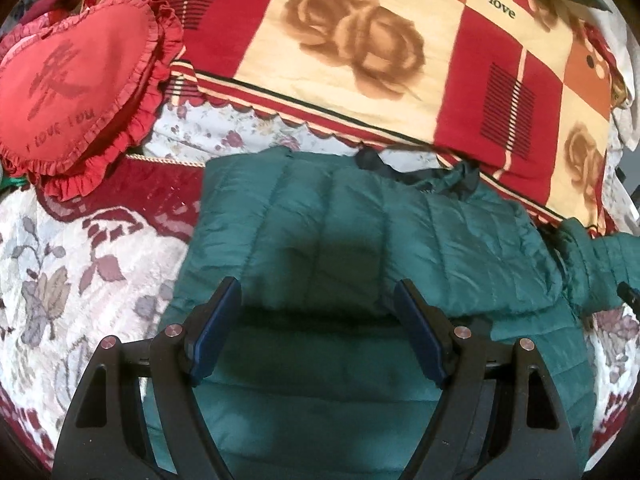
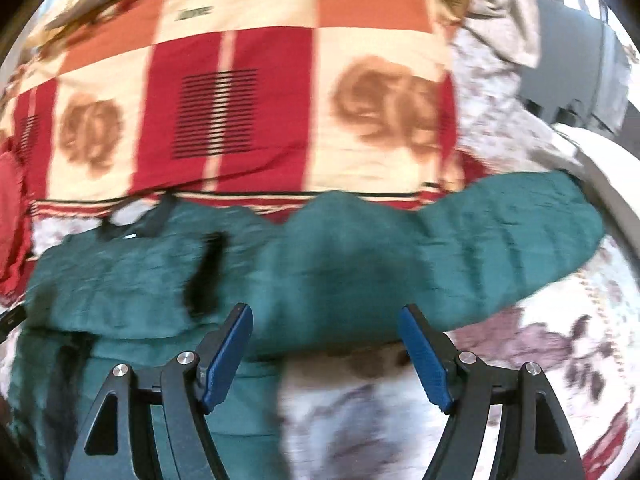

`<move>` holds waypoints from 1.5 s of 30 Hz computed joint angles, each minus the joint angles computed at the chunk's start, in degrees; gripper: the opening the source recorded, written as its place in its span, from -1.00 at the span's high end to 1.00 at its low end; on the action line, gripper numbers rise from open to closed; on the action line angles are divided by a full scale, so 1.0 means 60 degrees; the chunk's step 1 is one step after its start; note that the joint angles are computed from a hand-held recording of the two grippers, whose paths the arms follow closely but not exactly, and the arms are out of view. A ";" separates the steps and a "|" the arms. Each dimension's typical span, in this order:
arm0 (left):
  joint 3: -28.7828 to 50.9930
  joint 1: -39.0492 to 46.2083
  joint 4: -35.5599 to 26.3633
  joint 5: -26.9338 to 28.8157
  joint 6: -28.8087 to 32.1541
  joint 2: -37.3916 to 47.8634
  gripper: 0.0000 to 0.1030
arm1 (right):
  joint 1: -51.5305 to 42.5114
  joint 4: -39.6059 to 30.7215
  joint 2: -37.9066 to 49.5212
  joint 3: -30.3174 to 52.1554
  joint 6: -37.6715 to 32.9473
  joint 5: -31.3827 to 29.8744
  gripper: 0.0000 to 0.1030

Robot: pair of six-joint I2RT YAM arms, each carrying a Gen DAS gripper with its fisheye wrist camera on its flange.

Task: Fold large clothes
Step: 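Move the right gripper toward the other sleeve of the jacket, then grasp the cuff of the other sleeve with the right gripper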

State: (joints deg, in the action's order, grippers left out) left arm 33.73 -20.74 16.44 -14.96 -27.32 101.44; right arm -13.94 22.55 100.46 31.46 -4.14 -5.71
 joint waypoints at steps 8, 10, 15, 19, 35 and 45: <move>0.0155 -0.0173 0.0007 0.0046 -0.0230 0.0334 -0.54 | -0.2137 -0.0334 0.1102 0.1246 -0.0524 -0.0323 -0.43; 0.0192 -0.0192 -0.0005 0.0023 -0.0212 0.0412 -0.54 | -0.2457 -0.0466 0.1332 0.1603 -0.0638 -0.0299 -0.43; 0.0121 -0.0066 0.0118 0.0219 -0.0227 0.0544 -0.54 | -0.3050 -0.0781 0.1852 0.2475 -0.0598 -0.0146 -0.47; 0.0064 0.0109 0.0130 0.0465 -0.0266 0.0666 -0.54 | -0.3410 -0.0846 0.2046 0.2947 -0.0532 -0.0153 -0.50; -0.0158 0.0077 0.0354 0.0696 -0.0342 0.0618 -0.54 | -0.4671 -0.1781 0.3480 0.5584 0.1748 -0.1447 -0.58; -0.0100 -0.0106 0.0535 0.0766 -0.0364 0.0880 -0.54 | -0.4823 -0.2309 0.4290 0.6782 0.2565 -0.1601 -0.58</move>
State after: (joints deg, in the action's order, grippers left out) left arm 33.13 -21.38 19.65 -10.37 -29.51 106.73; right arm -42.88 8.70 126.20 72.15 11.25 -15.32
